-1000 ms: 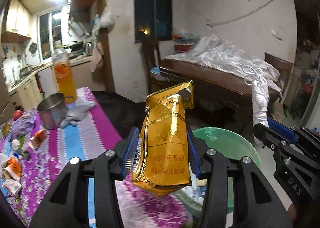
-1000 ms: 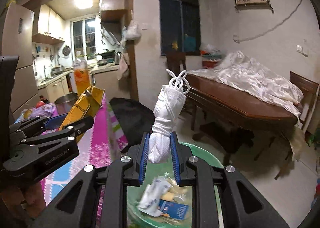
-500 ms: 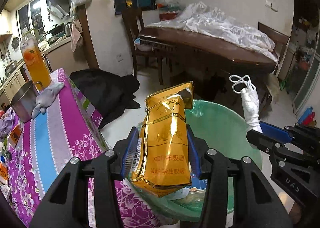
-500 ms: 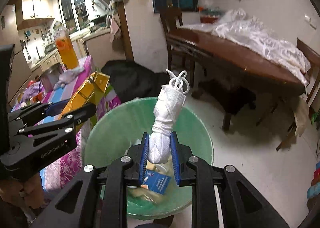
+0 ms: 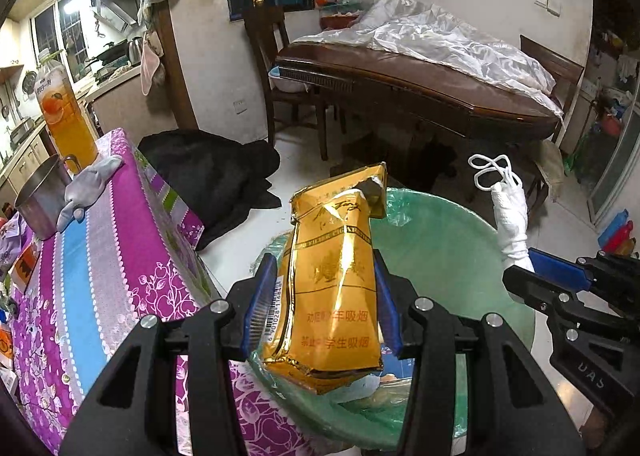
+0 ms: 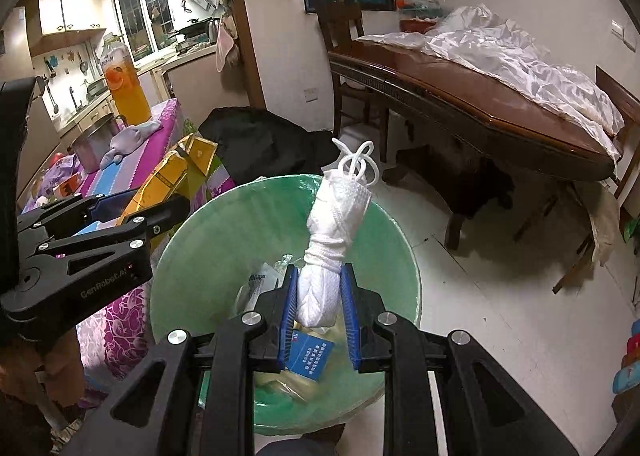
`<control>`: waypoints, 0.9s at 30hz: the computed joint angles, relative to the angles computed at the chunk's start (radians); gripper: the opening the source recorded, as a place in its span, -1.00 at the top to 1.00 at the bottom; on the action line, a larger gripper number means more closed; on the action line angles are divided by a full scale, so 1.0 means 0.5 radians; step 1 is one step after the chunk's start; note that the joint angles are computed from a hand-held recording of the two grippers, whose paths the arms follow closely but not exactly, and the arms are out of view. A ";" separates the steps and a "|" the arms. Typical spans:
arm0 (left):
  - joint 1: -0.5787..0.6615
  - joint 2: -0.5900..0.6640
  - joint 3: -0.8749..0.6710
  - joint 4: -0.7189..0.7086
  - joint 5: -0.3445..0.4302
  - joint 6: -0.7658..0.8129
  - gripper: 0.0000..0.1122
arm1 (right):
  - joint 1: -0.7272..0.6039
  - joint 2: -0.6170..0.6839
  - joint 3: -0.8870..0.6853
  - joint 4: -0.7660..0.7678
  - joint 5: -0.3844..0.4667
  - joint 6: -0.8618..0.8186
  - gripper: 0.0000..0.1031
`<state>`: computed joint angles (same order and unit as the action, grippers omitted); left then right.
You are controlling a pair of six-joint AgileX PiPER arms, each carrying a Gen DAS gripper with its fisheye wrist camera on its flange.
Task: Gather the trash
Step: 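Open the right tool over the basin while the left tool releases the gold wrapper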
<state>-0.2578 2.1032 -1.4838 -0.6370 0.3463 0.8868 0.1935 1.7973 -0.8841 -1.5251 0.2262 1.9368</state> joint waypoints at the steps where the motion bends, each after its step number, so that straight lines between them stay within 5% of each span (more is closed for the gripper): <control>1: 0.001 0.000 0.000 -0.003 0.001 0.004 0.21 | -0.001 0.002 0.000 -0.004 -0.002 0.003 0.57; 17: -0.012 0.058 -0.057 0.086 0.025 -0.103 0.19 | 0.021 0.034 -0.016 0.099 0.014 -0.079 0.56; 24: -0.021 0.077 -0.078 0.109 0.037 -0.112 0.14 | 0.015 0.031 0.016 -0.107 0.012 0.138 0.51; 27: -0.018 0.080 -0.081 0.097 0.047 -0.090 -0.13 | 0.007 0.022 0.047 -0.259 0.017 0.305 0.30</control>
<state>-0.2667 2.1431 -1.5244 -0.5886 0.3695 0.8418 0.1971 1.8083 -0.8606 -1.6547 0.2345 2.0894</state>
